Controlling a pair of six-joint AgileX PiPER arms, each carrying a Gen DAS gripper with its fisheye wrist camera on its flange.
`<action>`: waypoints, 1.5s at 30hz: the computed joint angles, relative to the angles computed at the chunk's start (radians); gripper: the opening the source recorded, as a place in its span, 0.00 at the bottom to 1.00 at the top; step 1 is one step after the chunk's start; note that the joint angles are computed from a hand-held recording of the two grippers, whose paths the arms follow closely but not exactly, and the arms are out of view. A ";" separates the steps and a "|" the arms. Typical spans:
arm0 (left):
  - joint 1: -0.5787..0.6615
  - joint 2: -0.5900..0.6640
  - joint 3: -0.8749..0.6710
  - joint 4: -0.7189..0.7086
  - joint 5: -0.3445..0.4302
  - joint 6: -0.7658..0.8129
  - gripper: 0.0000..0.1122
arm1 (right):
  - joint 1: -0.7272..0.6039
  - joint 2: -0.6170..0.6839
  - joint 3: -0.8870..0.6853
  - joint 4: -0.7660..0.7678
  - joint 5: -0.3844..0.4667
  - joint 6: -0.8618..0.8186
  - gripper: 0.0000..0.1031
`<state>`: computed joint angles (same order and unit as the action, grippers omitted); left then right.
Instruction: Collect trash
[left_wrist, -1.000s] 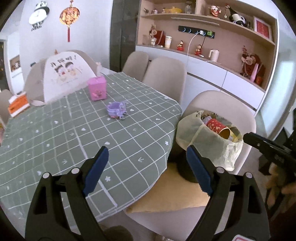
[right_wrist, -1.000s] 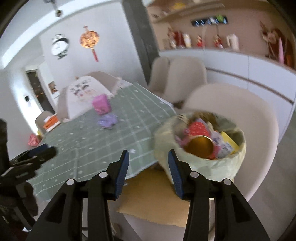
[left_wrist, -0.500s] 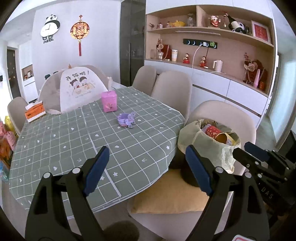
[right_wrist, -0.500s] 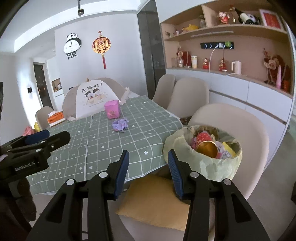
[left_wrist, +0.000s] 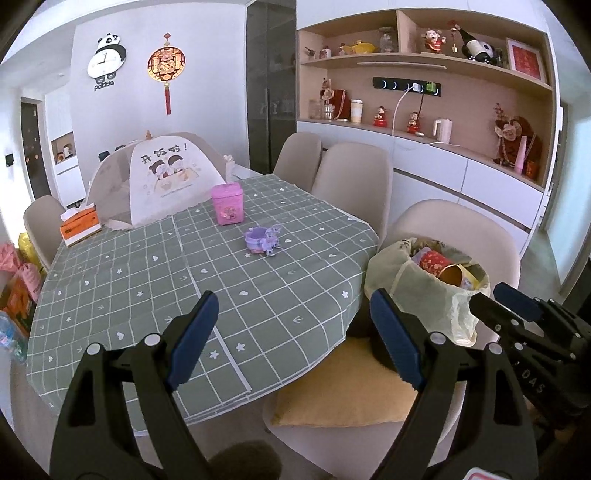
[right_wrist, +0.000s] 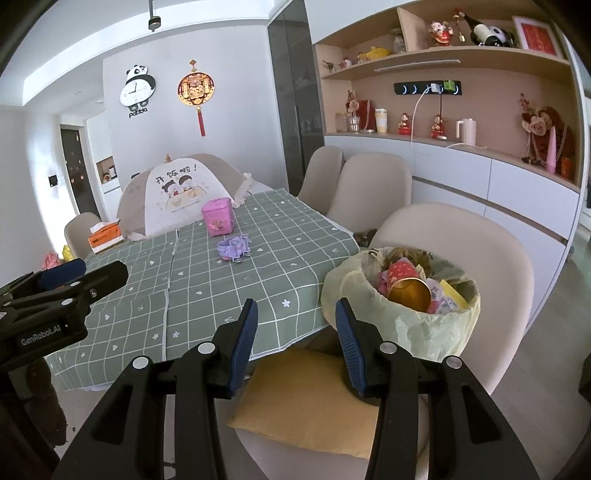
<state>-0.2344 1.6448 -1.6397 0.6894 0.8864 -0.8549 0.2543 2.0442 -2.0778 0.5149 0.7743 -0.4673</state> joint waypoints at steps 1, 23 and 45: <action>0.000 0.004 -0.004 0.003 0.008 -0.002 0.71 | 0.001 0.004 -0.005 -0.002 0.002 0.002 0.41; 0.032 0.022 -0.015 -0.041 0.040 0.019 0.71 | 0.029 0.048 -0.070 -0.051 0.036 0.044 0.41; 0.037 0.019 -0.002 -0.050 0.022 0.033 0.71 | 0.023 0.065 -0.094 -0.053 0.040 0.050 0.41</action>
<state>-0.1977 1.6638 -1.6413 0.6389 0.9084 -0.8216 0.2778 2.1089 -2.1719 0.4615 0.8145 -0.4170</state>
